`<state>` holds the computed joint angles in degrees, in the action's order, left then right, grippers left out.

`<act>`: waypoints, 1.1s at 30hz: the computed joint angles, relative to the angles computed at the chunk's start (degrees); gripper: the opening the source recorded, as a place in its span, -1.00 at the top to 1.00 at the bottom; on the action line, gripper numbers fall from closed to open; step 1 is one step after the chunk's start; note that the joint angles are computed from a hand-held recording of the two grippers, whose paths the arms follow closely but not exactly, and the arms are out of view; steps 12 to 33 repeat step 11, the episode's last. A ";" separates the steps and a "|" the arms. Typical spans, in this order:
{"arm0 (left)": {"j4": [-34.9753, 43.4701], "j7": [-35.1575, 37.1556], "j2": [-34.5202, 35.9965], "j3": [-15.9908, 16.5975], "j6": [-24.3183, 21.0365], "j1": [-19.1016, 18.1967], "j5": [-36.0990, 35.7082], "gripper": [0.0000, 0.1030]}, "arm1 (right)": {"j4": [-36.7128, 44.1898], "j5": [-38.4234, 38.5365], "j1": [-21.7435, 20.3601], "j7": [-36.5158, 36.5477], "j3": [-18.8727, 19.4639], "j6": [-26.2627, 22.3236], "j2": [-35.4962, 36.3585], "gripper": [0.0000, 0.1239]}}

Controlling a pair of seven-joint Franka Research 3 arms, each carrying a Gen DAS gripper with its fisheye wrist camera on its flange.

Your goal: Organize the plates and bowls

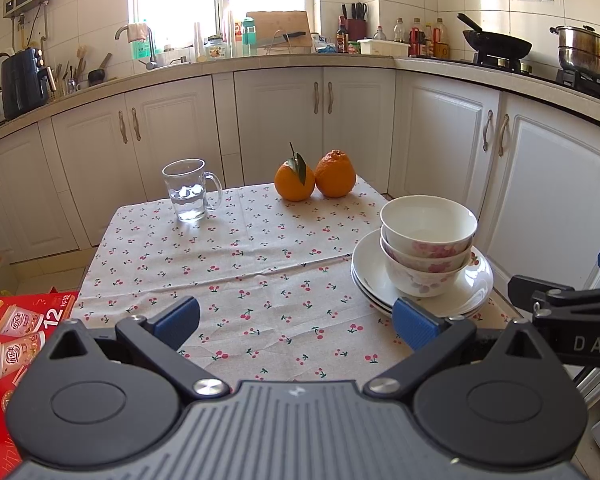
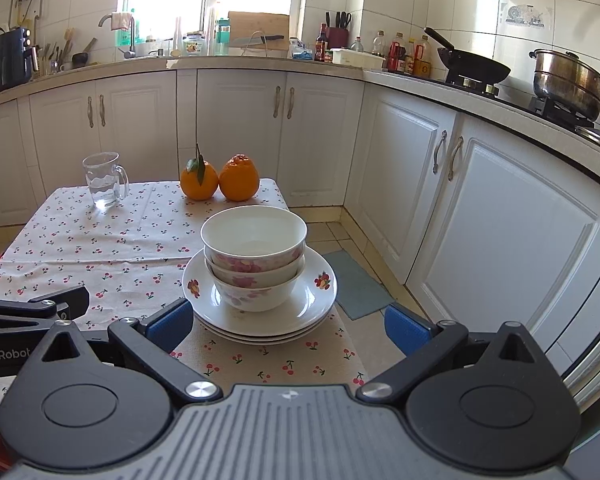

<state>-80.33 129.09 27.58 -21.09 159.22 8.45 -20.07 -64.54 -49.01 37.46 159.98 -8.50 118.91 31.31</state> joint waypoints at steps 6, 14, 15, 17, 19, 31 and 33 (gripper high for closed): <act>-0.06 0.08 0.03 -0.14 0.11 0.09 0.01 -0.98 | -0.12 -0.08 0.01 0.06 -0.02 0.05 -0.04 -0.66; -0.01 0.03 0.04 -0.14 0.01 0.11 0.01 -0.98 | -0.23 -0.14 0.00 0.09 -0.01 0.05 -0.11 -0.66; -0.01 0.03 0.04 -0.14 0.01 0.11 0.01 -0.98 | -0.23 -0.14 0.00 0.09 -0.01 0.05 -0.11 -0.66; -0.01 0.03 0.04 -0.14 0.01 0.11 0.01 -0.98 | -0.23 -0.14 0.00 0.09 -0.01 0.05 -0.11 -0.66; -0.01 0.03 0.04 -0.14 0.01 0.11 0.01 -0.98 | -0.23 -0.14 0.00 0.09 -0.01 0.05 -0.11 -0.66; -0.01 0.03 0.04 -0.14 0.01 0.11 0.01 -0.98 | -0.23 -0.14 0.00 0.09 -0.01 0.05 -0.11 -0.66; -0.01 0.03 0.04 -0.14 0.01 0.11 0.01 -0.98 | -0.23 -0.14 0.00 0.09 -0.01 0.05 -0.11 -0.66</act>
